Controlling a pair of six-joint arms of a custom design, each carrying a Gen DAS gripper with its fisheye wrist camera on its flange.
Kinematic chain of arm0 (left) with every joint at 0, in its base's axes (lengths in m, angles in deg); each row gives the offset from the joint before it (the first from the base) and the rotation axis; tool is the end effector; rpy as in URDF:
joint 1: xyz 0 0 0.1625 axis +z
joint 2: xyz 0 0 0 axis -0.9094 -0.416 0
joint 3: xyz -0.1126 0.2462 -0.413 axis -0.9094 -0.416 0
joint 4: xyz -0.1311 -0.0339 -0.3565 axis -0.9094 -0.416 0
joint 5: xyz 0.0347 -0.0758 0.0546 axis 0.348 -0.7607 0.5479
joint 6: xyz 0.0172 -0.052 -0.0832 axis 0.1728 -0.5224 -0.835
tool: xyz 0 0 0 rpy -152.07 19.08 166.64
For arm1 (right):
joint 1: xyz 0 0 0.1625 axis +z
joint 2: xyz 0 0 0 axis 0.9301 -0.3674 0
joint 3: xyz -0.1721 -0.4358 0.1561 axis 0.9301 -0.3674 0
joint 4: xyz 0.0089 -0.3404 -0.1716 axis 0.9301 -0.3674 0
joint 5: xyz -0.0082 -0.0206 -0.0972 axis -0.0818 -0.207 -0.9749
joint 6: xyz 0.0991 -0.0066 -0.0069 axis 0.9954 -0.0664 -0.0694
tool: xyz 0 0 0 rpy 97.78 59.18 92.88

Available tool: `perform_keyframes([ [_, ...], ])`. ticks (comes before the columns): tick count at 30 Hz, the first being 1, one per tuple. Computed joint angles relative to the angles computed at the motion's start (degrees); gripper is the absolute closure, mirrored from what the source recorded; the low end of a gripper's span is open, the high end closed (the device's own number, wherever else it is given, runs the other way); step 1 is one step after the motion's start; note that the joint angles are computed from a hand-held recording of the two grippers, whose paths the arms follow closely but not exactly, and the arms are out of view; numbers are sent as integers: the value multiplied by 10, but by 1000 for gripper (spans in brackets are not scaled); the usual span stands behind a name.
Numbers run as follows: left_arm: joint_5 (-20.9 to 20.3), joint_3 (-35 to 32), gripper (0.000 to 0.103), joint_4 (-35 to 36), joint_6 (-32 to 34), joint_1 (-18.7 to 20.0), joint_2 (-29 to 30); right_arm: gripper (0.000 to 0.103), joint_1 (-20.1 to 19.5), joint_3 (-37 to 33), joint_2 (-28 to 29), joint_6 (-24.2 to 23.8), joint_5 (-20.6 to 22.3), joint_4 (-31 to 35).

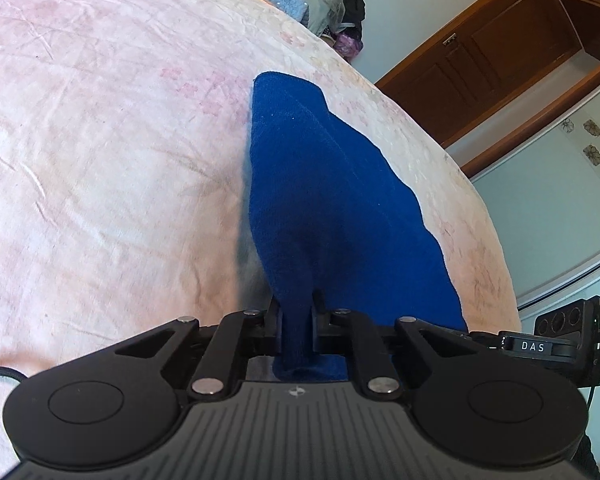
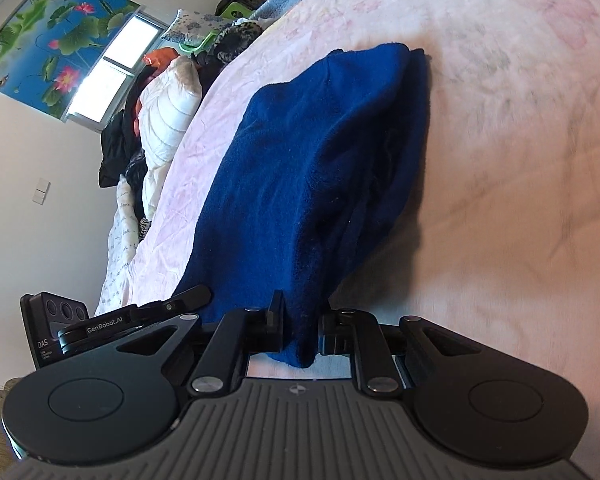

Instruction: Fold small clothes

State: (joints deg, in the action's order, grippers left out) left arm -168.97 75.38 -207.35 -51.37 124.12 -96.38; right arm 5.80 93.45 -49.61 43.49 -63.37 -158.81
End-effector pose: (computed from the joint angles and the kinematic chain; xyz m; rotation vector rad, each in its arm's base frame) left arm -0.2137 -0.6333 0.0838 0.5508 3.0277 -0.4542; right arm 0.0254 -0.4550 0.2631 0.2348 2.9289 -1.0286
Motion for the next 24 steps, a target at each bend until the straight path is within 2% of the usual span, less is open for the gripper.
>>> perform_keyframes([
  [14,14,73,92,-26,-4,-7,-34,85,9,68,11,14,-12,-72],
  [24,9,98,92,-35,-2,-9,-49,85,18,87,13,22,-25,-90],
])
